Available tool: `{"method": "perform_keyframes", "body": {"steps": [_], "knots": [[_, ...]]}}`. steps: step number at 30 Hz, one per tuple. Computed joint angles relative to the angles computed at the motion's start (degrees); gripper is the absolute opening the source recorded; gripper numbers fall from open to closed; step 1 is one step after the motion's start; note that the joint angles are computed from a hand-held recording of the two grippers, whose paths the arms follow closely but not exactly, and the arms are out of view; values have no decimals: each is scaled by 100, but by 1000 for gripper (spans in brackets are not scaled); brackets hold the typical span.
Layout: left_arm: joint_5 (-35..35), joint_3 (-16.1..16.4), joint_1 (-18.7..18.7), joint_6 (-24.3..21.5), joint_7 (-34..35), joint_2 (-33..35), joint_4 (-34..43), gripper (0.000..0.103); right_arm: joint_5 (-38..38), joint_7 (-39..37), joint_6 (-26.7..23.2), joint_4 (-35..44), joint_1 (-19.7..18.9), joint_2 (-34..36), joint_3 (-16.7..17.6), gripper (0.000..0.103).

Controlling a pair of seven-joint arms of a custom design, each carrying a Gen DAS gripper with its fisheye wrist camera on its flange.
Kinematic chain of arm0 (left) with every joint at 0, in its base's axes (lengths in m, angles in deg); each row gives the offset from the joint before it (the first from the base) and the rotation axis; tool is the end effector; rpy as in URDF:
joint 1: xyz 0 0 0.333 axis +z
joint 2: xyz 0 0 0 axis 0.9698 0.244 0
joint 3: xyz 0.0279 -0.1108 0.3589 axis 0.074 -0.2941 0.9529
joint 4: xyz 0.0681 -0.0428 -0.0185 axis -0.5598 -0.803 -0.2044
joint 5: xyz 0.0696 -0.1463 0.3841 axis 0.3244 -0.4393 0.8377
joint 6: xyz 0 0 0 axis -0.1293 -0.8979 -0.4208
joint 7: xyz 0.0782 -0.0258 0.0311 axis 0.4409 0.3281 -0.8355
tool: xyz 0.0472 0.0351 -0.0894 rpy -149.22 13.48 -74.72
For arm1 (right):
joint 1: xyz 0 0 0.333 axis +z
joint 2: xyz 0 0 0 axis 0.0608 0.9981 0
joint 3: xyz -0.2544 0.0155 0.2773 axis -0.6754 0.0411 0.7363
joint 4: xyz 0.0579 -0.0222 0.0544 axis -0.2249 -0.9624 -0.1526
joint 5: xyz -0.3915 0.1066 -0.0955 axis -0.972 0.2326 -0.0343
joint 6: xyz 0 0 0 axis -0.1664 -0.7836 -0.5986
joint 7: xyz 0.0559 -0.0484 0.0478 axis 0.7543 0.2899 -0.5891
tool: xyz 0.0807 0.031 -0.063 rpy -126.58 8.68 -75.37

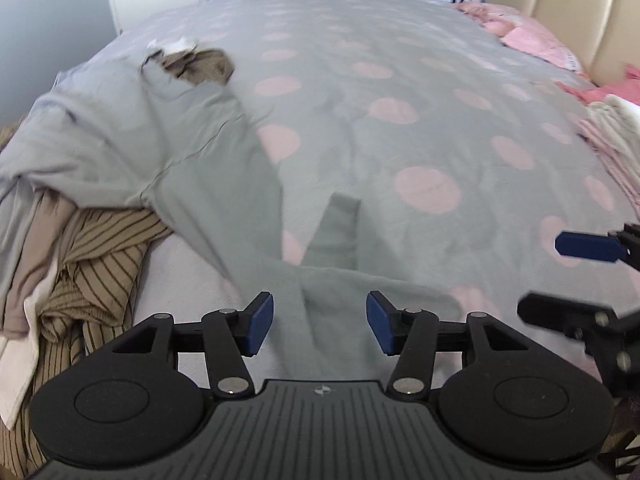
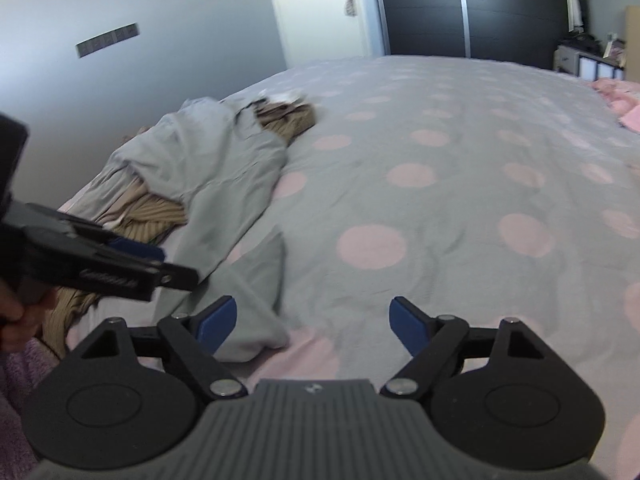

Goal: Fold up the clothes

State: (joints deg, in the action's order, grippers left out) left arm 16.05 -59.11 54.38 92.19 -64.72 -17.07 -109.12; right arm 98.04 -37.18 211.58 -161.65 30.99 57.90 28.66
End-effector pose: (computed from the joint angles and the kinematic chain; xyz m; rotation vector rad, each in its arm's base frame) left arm 0.4486 -0.3468 0.4365 -2.1552 1.5006 -0.4584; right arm 0.5288 0.4122 0.4347 -2.1345 0.7032 -0.0638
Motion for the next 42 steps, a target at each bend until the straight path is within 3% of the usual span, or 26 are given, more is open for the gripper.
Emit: {"method": "perform_keyframes", "body": {"steps": [7, 10, 12, 13, 15, 16, 19, 21, 27, 31, 34, 42], "knots": [[-317, 140, 176, 143, -214, 124, -182, 50, -1143, 624, -271, 501, 275, 627, -38, 64], [-537, 191, 271, 346, -182, 110, -308, 49, -1776, 1152, -437, 766, 404, 915, -121, 46], [-572, 225, 339, 737, -116, 57, -449, 37, -2014, 1335, -585, 902, 390, 1034, -87, 24], [-592, 242, 374, 933, -80, 34, -518, 23, -2028, 1317, -612, 936, 347, 1060, -29, 20], [-552, 215, 374, 853, 116, 56, -441, 14, -2030, 1341, -584, 963, 297, 1053, 35, 10], [-478, 207, 369, 844, 134, 57, -415, 6, -1994, 1365, -570, 968, 264, 1032, 62, 10], [-178, 218, 387, 1241, -73, 6, -419, 4, -1986, 1585, -233, 889, 288, 904, 17, 8], [304, 173, 342, 1201, -214, 9, -225, 4, -1775, 1564, 8, 791, 170, 754, 94, 7], [1278, 71, 177, 1192, -523, 67, 447, 3, -387, 690, 425, 482, -371, 117, 358, 7], [1345, 17, -11, 1482, -330, 491, 1163, 3, 94, 514, 538, 257, -426, -391, 45, 7], [1299, 28, -198, 1842, -74, 835, 1687, 3, -67, 729, 509, 54, -445, -770, -275, 7], [697, 34, -759, 2603, 1287, 1662, 2977, 3, -555, 933, -295, -436, -720, -1677, -905, 7]]}}
